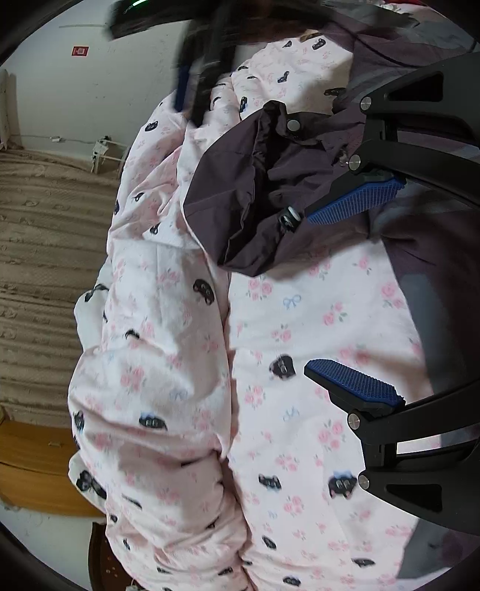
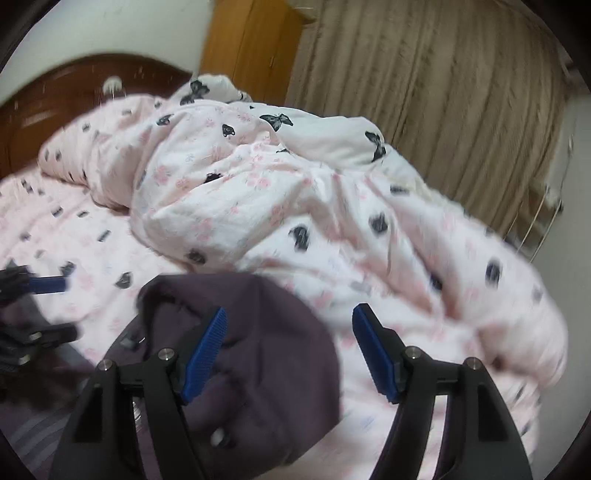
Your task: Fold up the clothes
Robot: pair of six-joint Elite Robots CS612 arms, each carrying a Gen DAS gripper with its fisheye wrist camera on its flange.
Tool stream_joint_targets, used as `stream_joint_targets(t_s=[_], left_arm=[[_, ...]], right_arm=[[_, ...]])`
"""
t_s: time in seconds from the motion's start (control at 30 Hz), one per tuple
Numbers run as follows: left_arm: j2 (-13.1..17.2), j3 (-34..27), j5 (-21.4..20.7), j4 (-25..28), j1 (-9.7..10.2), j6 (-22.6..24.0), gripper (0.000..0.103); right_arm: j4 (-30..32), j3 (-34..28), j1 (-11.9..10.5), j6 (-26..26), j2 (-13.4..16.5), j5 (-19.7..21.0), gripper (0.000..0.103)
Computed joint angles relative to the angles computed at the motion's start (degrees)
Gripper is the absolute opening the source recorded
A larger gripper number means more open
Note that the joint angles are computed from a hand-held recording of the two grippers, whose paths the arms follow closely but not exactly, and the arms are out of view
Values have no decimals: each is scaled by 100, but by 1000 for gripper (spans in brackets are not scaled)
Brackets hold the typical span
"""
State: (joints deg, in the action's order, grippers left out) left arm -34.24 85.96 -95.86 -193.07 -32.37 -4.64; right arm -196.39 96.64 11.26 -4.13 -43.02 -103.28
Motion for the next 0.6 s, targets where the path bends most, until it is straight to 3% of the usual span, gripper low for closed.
stream_joint_targets(t_s=[0.27, 0.4, 0.5, 0.6], left_arm=[[256, -498, -262, 402, -19, 63, 71], [352, -689, -286, 614, -32, 105, 71], [399, -811, -49, 807, -77, 206, 71], [413, -809, 573, 868, -157, 300, 71]], right_arm=[[309, 62, 132, 3, 291, -567, 67], [867, -19, 109, 367, 305, -714, 30], [869, 25, 108, 527, 286, -829, 16], [388, 220, 97, 797, 232, -906, 12]])
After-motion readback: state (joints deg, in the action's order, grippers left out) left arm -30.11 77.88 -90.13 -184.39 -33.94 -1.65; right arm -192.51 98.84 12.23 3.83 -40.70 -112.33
